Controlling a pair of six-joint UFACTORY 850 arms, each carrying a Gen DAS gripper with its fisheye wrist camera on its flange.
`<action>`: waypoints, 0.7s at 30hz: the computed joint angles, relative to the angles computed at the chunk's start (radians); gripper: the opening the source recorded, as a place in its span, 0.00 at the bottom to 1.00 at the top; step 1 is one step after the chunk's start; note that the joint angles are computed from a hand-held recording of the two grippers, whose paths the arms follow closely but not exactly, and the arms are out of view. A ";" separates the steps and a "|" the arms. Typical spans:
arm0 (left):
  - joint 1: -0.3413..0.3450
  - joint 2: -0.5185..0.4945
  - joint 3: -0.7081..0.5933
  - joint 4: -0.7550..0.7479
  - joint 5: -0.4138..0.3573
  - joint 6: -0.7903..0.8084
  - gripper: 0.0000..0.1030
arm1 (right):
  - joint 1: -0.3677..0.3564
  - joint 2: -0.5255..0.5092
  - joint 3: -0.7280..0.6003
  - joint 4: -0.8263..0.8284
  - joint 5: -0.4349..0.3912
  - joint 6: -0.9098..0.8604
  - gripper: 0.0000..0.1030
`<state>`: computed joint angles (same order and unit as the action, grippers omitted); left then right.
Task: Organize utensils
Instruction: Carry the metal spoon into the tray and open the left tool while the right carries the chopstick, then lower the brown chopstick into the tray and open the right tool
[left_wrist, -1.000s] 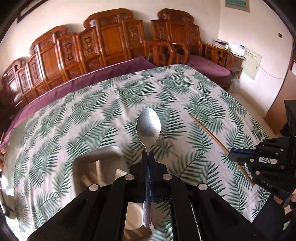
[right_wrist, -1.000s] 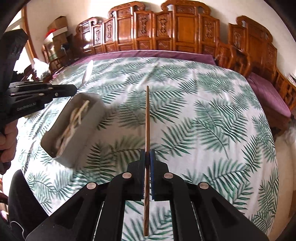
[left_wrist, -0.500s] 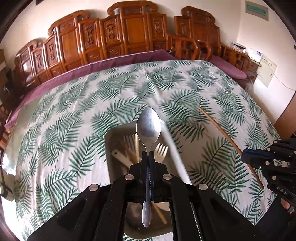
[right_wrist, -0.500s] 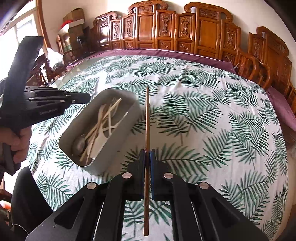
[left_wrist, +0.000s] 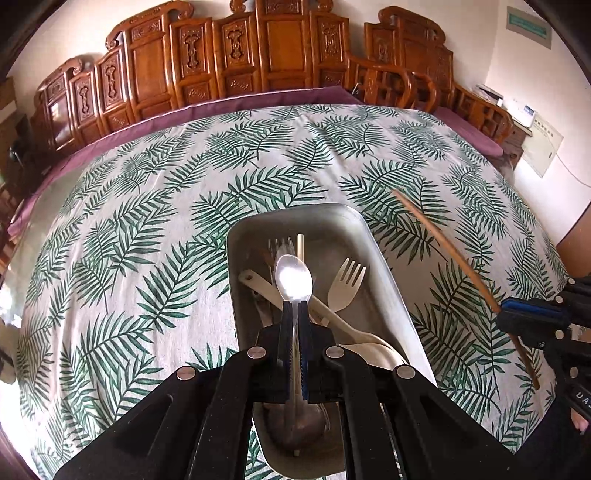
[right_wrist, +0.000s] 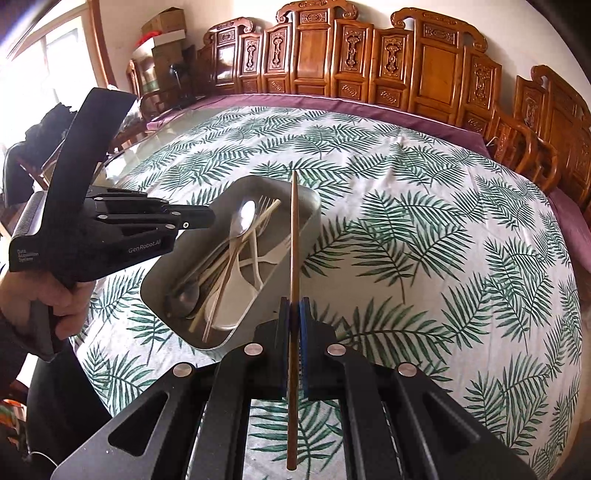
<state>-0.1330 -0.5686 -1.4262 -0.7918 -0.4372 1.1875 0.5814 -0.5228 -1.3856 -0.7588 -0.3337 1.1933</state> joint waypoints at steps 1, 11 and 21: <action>0.003 0.003 0.004 -0.007 0.001 0.009 0.02 | 0.002 -0.005 -0.007 0.006 -0.001 -0.007 0.06; 0.070 0.086 0.089 -0.177 -0.004 0.180 0.02 | 0.015 -0.089 -0.127 0.097 0.001 -0.090 0.06; 0.144 0.166 0.163 -0.373 -0.020 0.356 0.06 | 0.013 -0.199 -0.272 0.241 -0.023 -0.195 0.06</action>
<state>0.0113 -0.4025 -1.2628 -1.1650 -0.4572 1.5437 0.5946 -0.7221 -1.6571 -0.5182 -0.3567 0.9978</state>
